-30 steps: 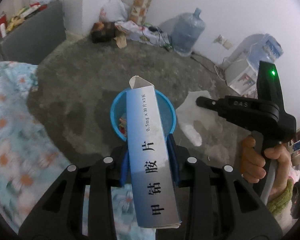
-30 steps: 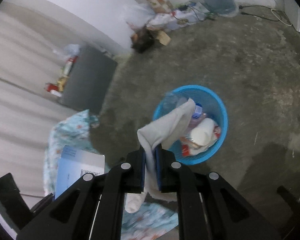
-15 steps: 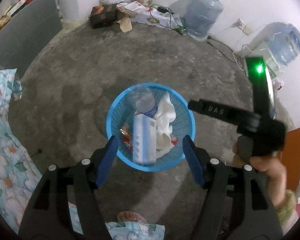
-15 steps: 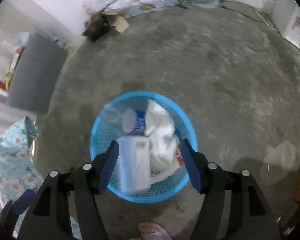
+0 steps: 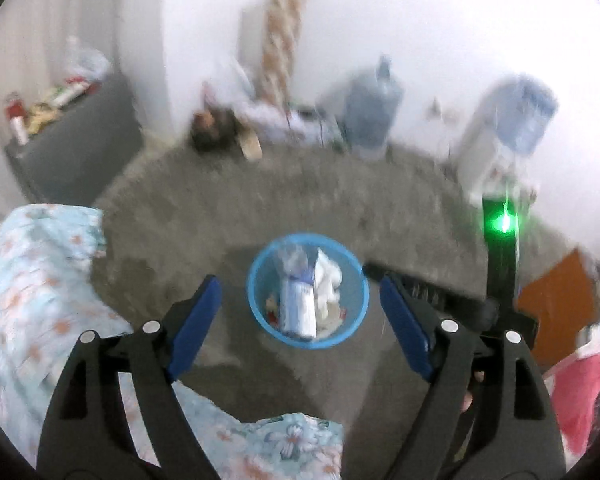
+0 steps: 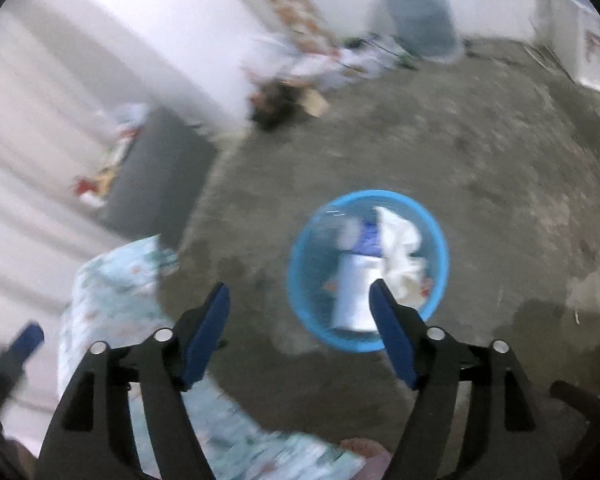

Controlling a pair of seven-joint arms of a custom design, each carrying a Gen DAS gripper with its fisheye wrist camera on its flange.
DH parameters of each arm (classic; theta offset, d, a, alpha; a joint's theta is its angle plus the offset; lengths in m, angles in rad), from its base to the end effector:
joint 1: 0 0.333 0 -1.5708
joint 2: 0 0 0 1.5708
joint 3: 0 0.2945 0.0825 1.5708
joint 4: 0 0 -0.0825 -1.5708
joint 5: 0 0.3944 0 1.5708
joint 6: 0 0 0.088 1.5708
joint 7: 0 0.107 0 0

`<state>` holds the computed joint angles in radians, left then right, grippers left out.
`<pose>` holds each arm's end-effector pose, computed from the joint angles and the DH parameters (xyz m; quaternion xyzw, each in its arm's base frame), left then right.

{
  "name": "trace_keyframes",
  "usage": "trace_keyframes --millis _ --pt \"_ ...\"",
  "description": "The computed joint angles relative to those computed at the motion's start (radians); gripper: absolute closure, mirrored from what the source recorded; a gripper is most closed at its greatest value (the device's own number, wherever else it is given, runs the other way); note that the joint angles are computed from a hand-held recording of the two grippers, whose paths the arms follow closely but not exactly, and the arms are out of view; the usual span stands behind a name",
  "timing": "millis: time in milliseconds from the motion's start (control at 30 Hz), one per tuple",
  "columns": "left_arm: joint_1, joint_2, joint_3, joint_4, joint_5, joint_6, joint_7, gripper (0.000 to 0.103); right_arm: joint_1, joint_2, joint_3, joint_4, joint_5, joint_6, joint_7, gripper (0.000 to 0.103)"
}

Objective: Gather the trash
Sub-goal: 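Move both open tools back over the bed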

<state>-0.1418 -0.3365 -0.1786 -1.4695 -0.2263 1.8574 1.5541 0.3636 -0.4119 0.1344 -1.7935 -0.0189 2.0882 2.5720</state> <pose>0.4056 -0.1808 0.8560 -0.5411 0.7602 -0.3336 0.1342 0.4027 0.2383 0.7647 -0.4822 0.8049 -0.0487 0.3425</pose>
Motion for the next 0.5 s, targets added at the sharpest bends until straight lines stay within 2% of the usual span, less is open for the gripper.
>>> trace_keyframes --millis 100,200,367,500 --pt "0.013 -0.143 0.056 -0.064 -0.046 0.004 0.006 0.020 0.033 0.000 0.037 0.050 -0.007 0.012 -0.021 0.028" --pt "0.047 -0.277 0.088 -0.128 -0.028 -0.024 0.007 0.020 0.075 0.022 0.060 0.109 0.008 -0.003 -0.067 0.028" --pt "0.132 -0.466 0.137 -0.213 0.033 -0.110 -0.016 0.018 0.128 0.070 0.092 0.202 0.038 -0.015 -0.090 0.028" --pt "0.195 -0.573 0.182 -0.252 0.079 -0.185 -0.018 0.018 0.173 0.161 0.128 0.327 0.045 -0.047 -0.114 0.028"
